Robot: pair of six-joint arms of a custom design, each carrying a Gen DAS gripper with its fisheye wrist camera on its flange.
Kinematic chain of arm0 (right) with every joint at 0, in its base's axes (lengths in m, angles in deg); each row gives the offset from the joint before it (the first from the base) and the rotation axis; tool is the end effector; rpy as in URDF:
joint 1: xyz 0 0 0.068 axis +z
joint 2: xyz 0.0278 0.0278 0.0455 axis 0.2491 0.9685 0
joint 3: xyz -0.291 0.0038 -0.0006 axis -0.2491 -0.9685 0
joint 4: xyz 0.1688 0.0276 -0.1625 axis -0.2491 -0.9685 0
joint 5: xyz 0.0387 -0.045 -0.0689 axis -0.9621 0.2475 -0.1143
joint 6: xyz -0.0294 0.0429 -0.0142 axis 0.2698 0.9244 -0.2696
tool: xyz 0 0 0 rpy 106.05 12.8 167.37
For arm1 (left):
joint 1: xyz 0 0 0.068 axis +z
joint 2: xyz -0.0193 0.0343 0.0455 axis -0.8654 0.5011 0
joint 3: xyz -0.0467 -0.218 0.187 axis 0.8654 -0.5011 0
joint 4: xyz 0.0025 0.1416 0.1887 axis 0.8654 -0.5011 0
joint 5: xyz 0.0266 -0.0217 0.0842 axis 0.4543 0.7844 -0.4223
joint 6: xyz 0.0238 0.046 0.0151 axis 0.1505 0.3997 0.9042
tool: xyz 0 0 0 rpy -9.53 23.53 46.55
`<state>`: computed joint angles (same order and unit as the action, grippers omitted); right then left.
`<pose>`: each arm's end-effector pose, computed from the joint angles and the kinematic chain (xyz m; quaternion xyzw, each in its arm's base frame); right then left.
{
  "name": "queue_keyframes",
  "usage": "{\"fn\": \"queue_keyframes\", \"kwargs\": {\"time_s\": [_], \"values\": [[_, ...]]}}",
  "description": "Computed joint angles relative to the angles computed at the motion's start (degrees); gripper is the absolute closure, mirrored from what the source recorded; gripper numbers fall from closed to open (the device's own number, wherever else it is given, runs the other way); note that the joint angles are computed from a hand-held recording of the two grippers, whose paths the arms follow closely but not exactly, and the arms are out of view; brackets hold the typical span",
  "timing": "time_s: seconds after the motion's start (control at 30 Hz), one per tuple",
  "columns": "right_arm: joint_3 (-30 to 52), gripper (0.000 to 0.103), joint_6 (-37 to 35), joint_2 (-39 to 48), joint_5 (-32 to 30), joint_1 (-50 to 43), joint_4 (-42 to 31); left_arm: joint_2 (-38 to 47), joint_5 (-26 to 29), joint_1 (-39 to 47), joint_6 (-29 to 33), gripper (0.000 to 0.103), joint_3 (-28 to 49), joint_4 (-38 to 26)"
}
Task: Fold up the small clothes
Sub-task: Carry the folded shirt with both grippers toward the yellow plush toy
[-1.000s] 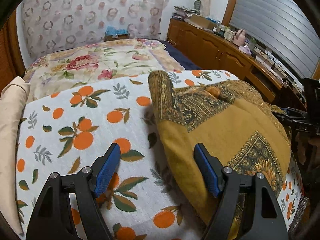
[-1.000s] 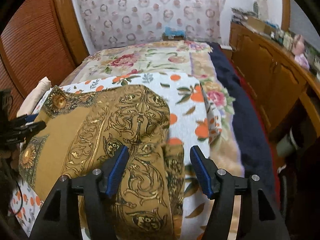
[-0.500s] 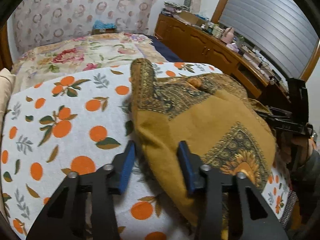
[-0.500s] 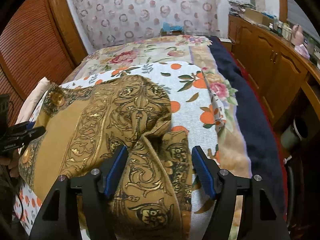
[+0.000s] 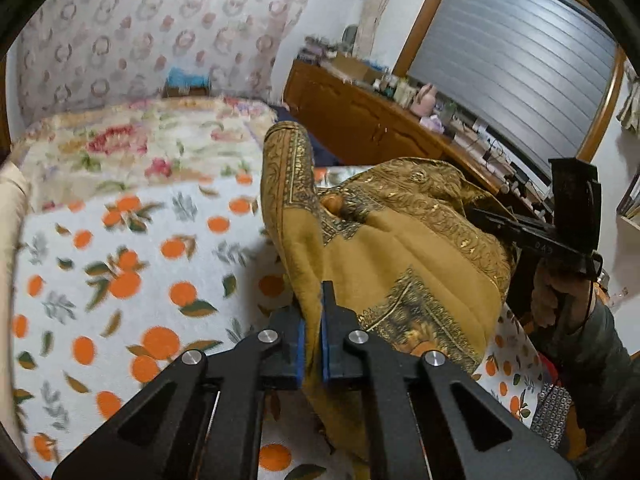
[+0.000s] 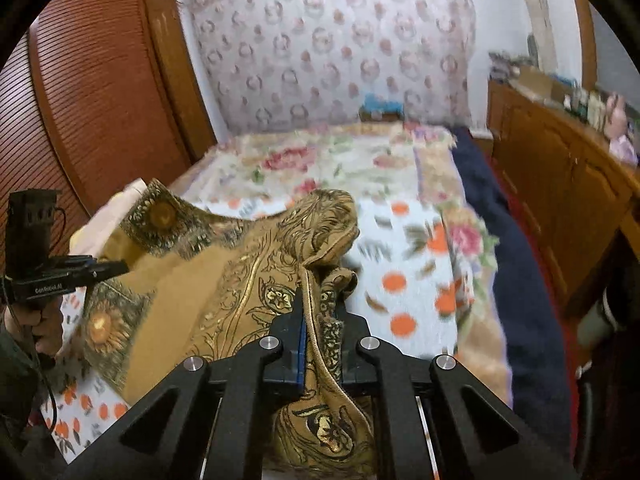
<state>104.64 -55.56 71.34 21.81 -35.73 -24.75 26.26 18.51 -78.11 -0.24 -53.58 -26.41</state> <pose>0.1330 -0.1156 0.2390 -0.1499 0.8785 0.1464 0.4294 0.1889 -0.0715 0.2149 0.0967 0.8998 -0.2192 0.3645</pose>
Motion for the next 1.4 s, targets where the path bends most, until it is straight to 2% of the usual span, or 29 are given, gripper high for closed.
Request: {"fn": "queue_keyframes", "kwargs": {"time_s": [0.13,0.27,0.4,0.47,0.53,0.67,0.8,1.03,1.07,1.2,1.27,1.33,1.4], "values": [[1.21,0.094,3.7,-6.03,-1.96,3.8,-0.39,-7.96,0.83,3.83,0.79,0.097,0.5,-4.72],[1.54,0.094,13.47,-11.76,-1.38,12.61,4.37,-16.33,4.51,12.83,4.28,0.097,1.88,-11.9],[0.12,0.094,28.66,-16.07,6.65,30.57,16.18,-22.53,11.23,27.57,10.48,0.097,3.4,-19.22],[-0.16,0.094,34.89,-15.69,12.7,41.33,22.42,-23.83,17.5,38.98,15.99,0.097,4.21,-22.98],[0.94,0.094,39.53,-12.82,19.28,52.32,27.93,-23.12,25.9,52.97,23.09,0.097,5.31,-27.14],[6.43,0.094,42.66,-2.09,27.39,67.05,36.24,-19.46,36.01,73.13,35.32,0.097,6.53,-32.56],[17.8,0.095,41.59,12.56,30.86,76.12,39.75,-12.57,41.02,85.75,44.32,0.097,5.32,-32.25],[42.57,0.095,36.68,35.13,32.93,85.4,35.14,-1.82,45.08,97.97,48.61,0.097,1.64,-24.34],[46.26,0.095,36.05,37.94,32.86,86.2,33.71,-0.88,44.8,98.3,48.38,0.097,1.28,-23.4],[69.17,0.095,34.05,53.57,33.01,87.74,23.71,0.67,41.97,97.77,46.23,0.097,-1.13,-19.22],[78.0,0.095,32.84,58.93,33.77,88.49,19.04,0.51,39.55,96.21,43.53,0.097,-3.25,-15.29],[85.36,0.095,31.59,64.0,35.14,89.53,15.3,0.75,37.55,95.06,42.29,0.097,-4.38,-13.77],[93.7,0.094,31.11,69.27,36.85,89.85,10.5,0.66,36.5,95.72,43.76,0.097,-4.69,-14.78]]}}
